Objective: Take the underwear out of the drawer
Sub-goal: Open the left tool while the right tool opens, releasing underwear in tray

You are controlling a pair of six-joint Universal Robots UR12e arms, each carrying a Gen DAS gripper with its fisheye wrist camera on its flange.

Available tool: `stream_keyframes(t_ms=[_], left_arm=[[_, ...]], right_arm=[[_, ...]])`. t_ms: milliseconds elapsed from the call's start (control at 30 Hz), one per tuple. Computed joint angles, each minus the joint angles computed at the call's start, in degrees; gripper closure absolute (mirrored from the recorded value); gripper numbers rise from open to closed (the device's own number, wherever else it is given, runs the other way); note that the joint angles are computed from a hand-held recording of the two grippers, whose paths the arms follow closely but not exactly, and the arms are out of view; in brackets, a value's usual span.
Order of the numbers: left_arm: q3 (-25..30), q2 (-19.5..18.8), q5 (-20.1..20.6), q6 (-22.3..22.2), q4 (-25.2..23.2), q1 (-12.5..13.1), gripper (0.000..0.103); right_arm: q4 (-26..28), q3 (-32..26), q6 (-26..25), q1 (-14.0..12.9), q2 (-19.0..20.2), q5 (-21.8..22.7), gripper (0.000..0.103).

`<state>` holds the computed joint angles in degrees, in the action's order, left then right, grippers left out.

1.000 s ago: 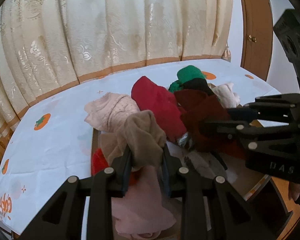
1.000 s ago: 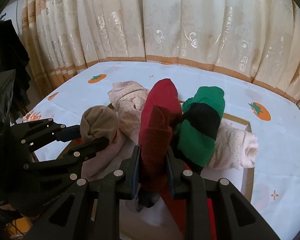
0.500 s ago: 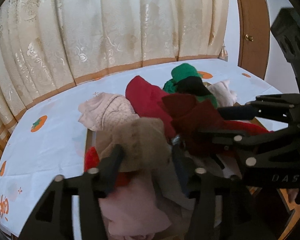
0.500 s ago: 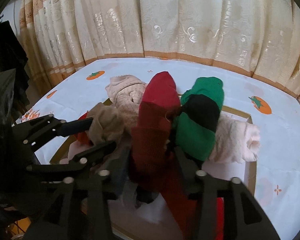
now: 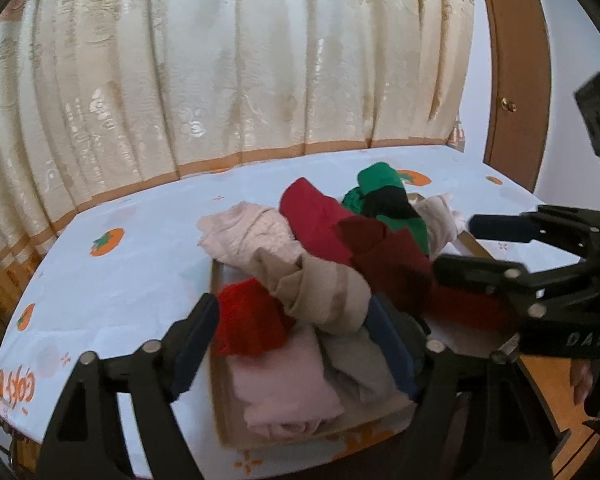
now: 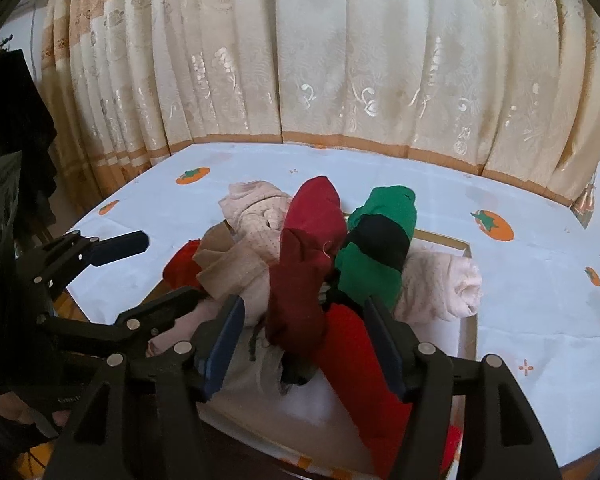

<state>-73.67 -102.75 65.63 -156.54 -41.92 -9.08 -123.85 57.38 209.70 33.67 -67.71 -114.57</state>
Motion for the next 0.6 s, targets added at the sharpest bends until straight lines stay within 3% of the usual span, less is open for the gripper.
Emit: stream_keyframes(t_ms=[100,233,367,600], left_arm=[[-1.9,1.6,-1.4,-1.2,1.8,1.1,0.006],[-4.5,4.0,-3.2,-3.2,5.5,2.6,0.000],[-6.1,5.9,-5.5,-4.9,6.5,3.9,0.000],[-7.2,7.3,-5.1,-4.8,5.5,4.1,0.000]], right_arm=[[-0.9,1.1,1.1,0.8,-1.0,-1.2,0.038],[-3.4,3.2,1.3,3.0,-2.6,-5.8,0.037],[-6.0,4.4,0.8,4.8,-3.5,-10.3,0.030],[-6.6,3.9,-0.3,6.2,-3.6,-11.6,0.029]])
